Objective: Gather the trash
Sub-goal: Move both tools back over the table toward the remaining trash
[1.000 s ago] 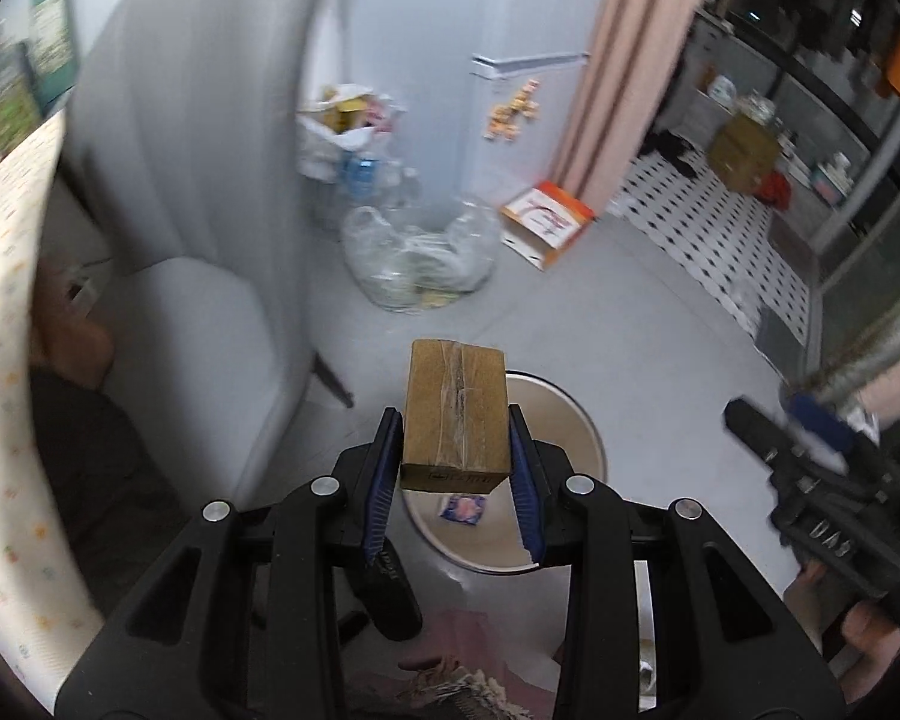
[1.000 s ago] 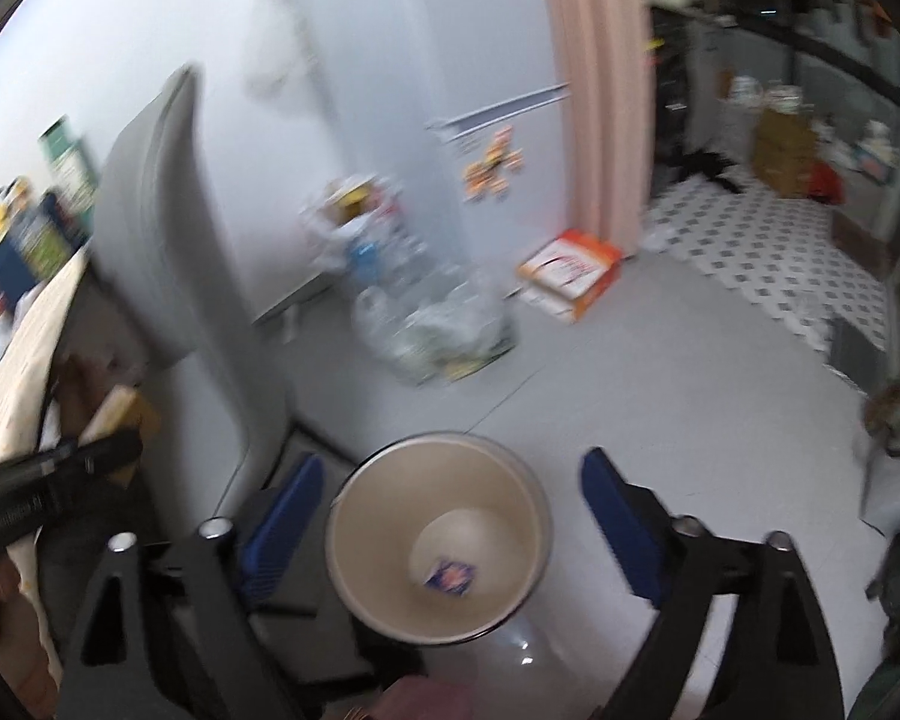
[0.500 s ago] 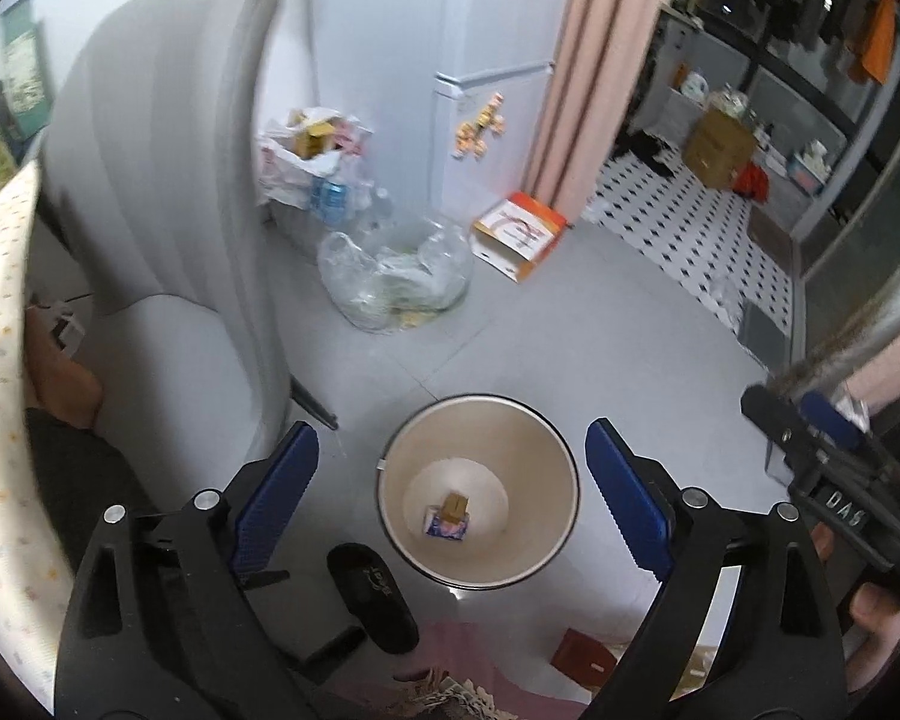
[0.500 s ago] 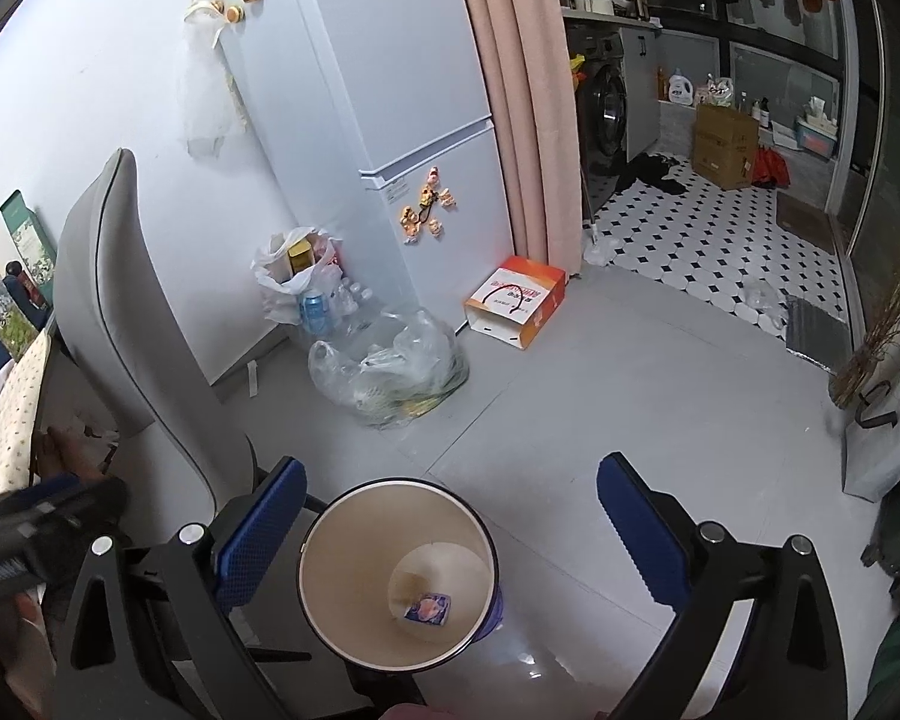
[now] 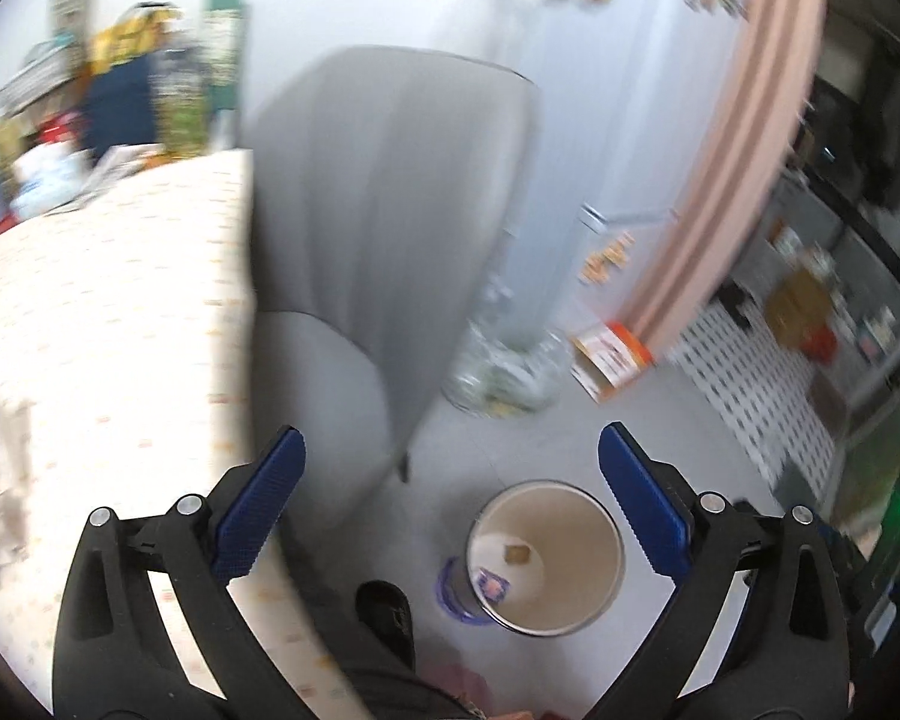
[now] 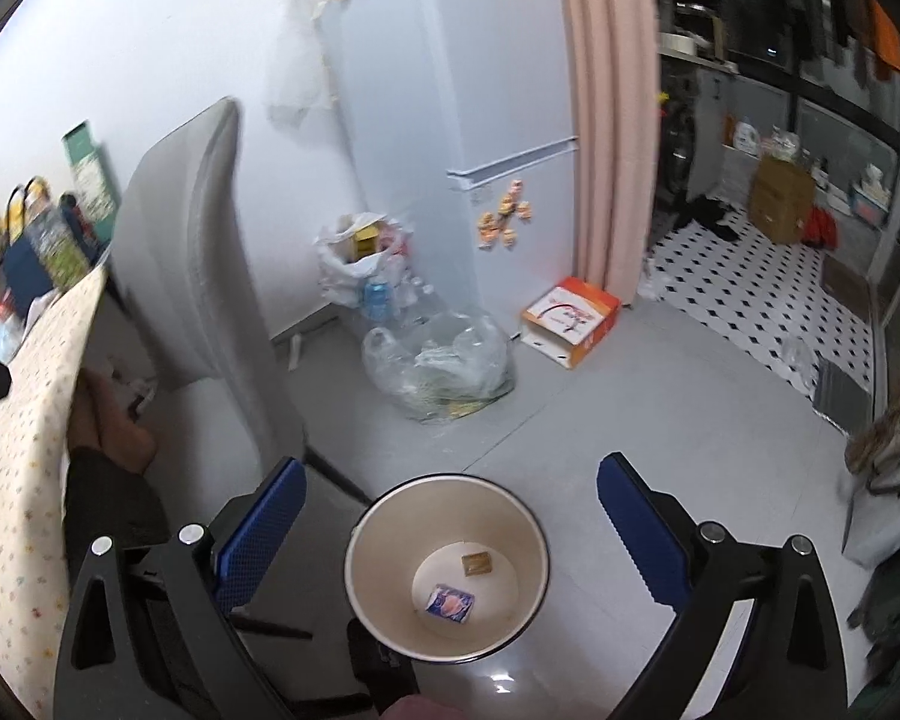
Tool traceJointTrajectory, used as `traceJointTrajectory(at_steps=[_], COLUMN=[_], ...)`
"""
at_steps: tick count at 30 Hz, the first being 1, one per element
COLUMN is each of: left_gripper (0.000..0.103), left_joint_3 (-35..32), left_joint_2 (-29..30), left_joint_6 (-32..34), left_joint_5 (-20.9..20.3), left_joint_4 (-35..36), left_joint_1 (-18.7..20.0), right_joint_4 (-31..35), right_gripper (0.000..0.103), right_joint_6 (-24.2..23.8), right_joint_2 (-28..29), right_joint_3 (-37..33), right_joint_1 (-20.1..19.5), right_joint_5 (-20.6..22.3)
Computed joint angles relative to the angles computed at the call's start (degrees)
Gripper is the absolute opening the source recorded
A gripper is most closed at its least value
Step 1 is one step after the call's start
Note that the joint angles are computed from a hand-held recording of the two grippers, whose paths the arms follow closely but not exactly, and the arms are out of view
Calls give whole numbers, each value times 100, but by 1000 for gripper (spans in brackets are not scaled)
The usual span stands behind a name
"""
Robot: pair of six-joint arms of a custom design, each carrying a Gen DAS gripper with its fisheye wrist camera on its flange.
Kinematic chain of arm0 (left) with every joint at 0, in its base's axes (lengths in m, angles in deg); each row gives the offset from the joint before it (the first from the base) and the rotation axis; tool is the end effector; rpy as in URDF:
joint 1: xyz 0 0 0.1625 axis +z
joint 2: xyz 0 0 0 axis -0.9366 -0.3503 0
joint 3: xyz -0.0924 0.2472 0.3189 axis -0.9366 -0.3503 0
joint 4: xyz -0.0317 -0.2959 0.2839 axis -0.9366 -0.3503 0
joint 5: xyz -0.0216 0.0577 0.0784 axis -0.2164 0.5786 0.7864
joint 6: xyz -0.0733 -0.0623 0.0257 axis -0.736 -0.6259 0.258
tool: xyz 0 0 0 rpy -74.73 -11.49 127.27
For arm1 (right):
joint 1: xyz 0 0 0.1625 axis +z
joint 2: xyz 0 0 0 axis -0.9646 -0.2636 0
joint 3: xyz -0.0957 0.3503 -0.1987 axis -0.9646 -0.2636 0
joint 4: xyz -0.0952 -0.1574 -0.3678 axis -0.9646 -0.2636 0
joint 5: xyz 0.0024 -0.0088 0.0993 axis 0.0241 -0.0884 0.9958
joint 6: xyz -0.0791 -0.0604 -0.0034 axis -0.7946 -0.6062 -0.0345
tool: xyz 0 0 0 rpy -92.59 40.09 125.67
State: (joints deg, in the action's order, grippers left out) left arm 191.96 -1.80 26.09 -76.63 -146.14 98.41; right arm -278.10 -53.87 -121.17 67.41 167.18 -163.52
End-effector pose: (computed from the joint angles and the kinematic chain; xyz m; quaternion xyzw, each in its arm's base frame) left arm -0.4092 -0.4485 0.0990 0.2998 0.8945 -0.2629 0.2022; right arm 0.0684 -0.2972 0.3241 -0.1642 -0.7709 0.4772 0.3886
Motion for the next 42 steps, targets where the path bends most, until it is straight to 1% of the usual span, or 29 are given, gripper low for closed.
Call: traceJointTrajectory(at_steps=[2,4,6,8,10,11,12,14,15,17,19,22,24,28,30,32,34,36,39,42], left_gripper=[97,97,97,97,97,97,97,97,97,97,97,97,97,97,97,97,97,97,97,97], left_joint_3=[105,245,355,436,586,693,784,963,1022,1144,1314,1592,1760,1937,2013,2065,2099,2123,2149,2205], left_joint_2=[-184,-414,-598,-811,-1043,-1153,-1237,-1426,-1511,-1709,-1921,-2286,-2475,-2826,-2965,-3040,-3097,-3133,-3192,-3310], left_joint_6=[-260,-385,-477,-622,-845,-868,-789,-575,-453,-144,127,401,465,403,468,549,583,685,746,736], left_joint_5=[281,465,619,719,1051,1227,1320,1420,1422,1248,1047,952,956,853,849,951,988,929,978,903], left_joint_4=[27,-49,-89,-45,-31,-165,-369,-735,-868,-1090,-1324,-1571,-1713,-1752,-1848,-1961,-2047,-2156,-2152,-2150], left_joint_1=[13,49,78,97,61,34,19,-1,17,59,112,158,159,281,320,327,356,423,482,591], right_joint_4=[24,110,59,-110,-253,-323,-419,-406,-270,-16,-81,-37,79,752,889,755,785,958,1240,1306], right_gripper=[95,95,96,96,96,96,96,96,96,96,95,95,95,95,95,95,95,93,93,96], right_joint_6=[-8,92,129,11,-131,-218,-307,-314,-231,-81,-82,-33,99,510,528,479,518,548,535,408], right_joint_2=[88,93,277,555,810,897,1012,1194,1262,1312,1520,1754,1855,1830,1878,2061,2124,2040,1943,1976], right_joint_3=[-96,-151,-291,-459,-613,-666,-712,-804,-840,-863,-909,-1005,-1063,-1209,-1314,-1442,-1505,-1510,-1517,-1529], right_joint_1=[252,471,788,1098,1376,1473,1596,1797,1888,2002,2126,2272,2351,2461,2518,2590,2626,2583,2505,2549], right_joint_5=[-73,-77,-302,-578,-765,-774,-781,-821,-800,-634,-549,-400,-284,35,98,73,125,323,706,835])
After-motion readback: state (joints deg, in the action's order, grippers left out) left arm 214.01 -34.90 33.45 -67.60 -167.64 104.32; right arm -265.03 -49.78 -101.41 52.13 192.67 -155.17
